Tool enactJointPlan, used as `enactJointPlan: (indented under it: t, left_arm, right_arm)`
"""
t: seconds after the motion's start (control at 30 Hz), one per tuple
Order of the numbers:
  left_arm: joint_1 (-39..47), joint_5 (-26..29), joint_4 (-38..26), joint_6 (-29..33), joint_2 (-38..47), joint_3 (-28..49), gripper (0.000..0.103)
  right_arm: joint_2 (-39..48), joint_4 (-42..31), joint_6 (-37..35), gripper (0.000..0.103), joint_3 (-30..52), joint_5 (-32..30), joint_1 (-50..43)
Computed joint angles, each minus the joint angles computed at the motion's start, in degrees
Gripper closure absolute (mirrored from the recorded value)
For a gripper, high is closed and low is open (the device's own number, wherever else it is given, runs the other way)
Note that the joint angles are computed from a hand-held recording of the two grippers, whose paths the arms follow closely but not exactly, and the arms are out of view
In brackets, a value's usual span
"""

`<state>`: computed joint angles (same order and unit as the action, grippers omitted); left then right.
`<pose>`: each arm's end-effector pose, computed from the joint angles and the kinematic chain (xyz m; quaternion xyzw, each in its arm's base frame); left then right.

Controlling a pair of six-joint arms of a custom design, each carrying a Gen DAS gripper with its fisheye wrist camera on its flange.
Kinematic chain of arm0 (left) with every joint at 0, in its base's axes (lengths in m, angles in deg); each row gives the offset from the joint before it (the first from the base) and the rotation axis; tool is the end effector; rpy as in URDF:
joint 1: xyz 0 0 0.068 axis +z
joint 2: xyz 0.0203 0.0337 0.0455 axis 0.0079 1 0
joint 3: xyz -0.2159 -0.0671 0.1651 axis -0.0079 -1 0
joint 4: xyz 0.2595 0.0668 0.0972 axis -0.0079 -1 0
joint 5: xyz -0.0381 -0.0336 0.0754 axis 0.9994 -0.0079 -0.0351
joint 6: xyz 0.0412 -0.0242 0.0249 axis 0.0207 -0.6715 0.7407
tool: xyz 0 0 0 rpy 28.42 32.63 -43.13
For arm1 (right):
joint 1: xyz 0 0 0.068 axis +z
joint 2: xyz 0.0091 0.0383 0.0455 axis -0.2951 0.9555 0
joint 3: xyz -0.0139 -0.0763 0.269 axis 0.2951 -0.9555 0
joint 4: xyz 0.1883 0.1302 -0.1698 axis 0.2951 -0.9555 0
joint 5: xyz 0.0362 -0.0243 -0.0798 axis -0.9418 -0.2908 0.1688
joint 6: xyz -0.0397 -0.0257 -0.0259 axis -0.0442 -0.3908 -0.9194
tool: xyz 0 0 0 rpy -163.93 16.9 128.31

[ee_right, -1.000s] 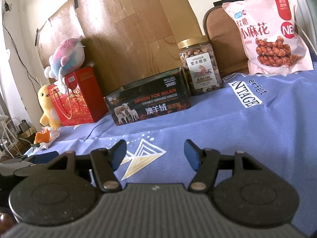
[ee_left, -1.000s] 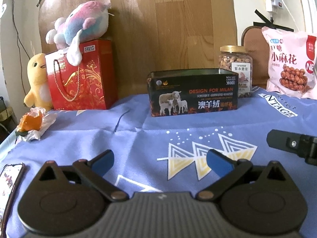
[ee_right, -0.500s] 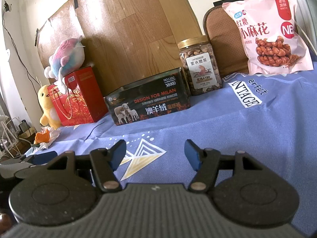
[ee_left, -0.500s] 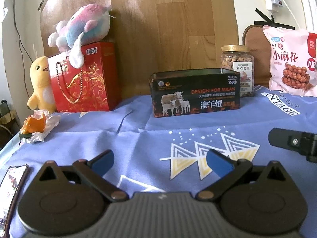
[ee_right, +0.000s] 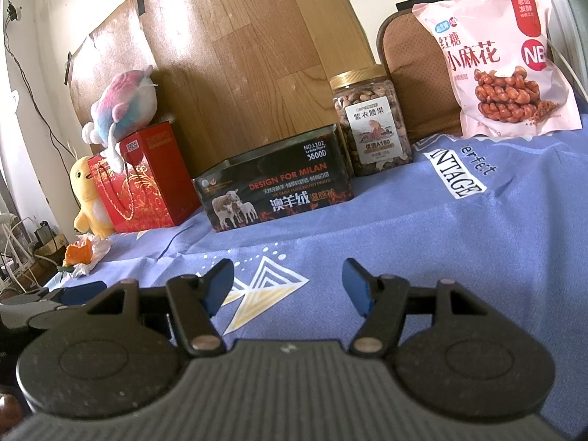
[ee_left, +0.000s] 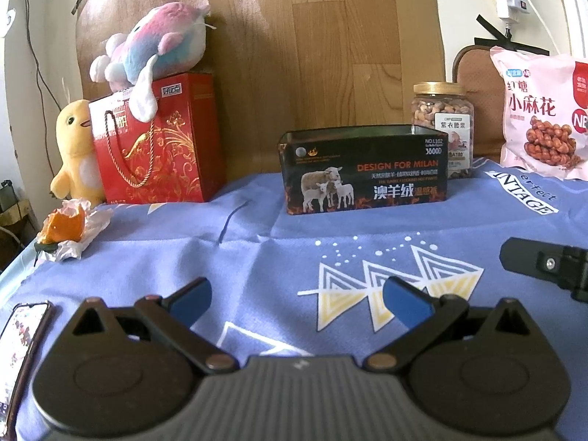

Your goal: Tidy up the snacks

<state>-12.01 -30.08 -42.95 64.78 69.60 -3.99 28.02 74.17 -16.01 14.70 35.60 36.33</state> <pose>0.3515 -0.0853 0.0999 0.2509 0.8190 -0.0819 0.5095 0.2386 0.2724 0.0935 0.2296 0.7870 0.0680 0.5685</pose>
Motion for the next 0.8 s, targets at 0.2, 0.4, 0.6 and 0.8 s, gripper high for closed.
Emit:
enactJointPlan:
  t: [0.2, 0.4, 0.6, 0.8]
  left_arm:
    - [0.1, 0.3, -0.7, -0.3, 0.0, 0.2, 0.0]
    - [0.2, 0.4, -0.7, -0.3, 0.0, 0.3, 0.0]
    - [0.3, 0.5, -0.7, -0.5, -0.1, 0.2, 0.0]
    - [0.4, 0.8, -0.6, -0.5, -0.2, 0.1, 0.0]
  right_arm:
    - [-0.1, 0.4, -0.2, 0.035, -0.2, 0.0, 0.0]
    - [-0.1, 0.4, -0.2, 0.035, -0.3, 0.0, 0.0]
    - [-0.1, 0.5, -0.2, 0.035, -0.3, -0.1, 0.0]
    - [-0.2, 0.5, -0.3, 0.034, -0.4, -0.1, 0.0]
